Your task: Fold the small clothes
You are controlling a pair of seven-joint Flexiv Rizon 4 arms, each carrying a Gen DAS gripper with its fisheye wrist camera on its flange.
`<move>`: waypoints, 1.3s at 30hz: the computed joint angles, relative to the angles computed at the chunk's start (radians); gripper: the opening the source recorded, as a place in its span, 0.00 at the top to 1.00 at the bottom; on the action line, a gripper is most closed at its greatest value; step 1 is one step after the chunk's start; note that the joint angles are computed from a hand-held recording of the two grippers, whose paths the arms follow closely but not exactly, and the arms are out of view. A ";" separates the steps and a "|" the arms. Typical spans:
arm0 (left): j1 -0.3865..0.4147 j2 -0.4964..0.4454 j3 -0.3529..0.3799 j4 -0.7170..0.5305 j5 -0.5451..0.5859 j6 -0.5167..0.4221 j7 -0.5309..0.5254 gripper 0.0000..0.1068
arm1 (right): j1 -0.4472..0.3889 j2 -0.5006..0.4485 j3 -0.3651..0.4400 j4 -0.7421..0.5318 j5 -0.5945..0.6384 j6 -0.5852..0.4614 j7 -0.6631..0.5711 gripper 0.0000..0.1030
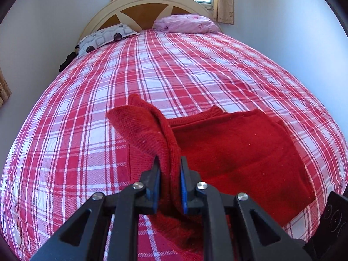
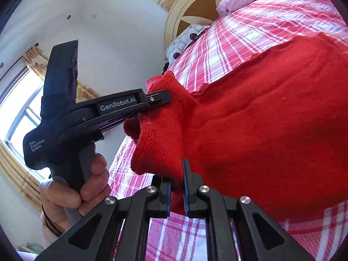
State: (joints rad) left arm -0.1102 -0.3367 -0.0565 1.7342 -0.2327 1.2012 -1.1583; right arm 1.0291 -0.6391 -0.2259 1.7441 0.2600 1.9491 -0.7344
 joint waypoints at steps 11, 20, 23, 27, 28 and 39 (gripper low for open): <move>-0.015 0.005 0.009 -0.011 0.032 -0.013 -0.022 0.85 | 0.105 0.025 -0.115 0.049 0.044 -0.014 -0.003 0.92; -0.051 -0.013 0.000 -0.065 0.057 -0.040 -0.064 0.86 | 0.150 0.066 -0.155 0.117 0.142 0.044 -0.045 0.92; -0.070 -0.025 -0.013 -0.085 0.060 -0.038 -0.074 0.86 | 0.153 0.085 -0.158 0.137 0.186 0.062 -0.072 0.92; -0.109 -0.047 -0.019 -0.127 0.087 -0.046 -0.090 0.86 | 0.161 0.116 -0.158 0.175 0.265 0.090 -0.122 0.92; -0.120 -0.055 -0.023 -0.139 0.092 -0.050 -0.092 0.87 | 0.158 0.123 -0.152 0.183 0.284 0.097 -0.133 0.92; -0.239 -0.167 -0.034 -0.245 0.169 -0.137 -0.101 0.93 | 0.048 0.154 0.013 0.277 0.475 0.213 -0.177 0.92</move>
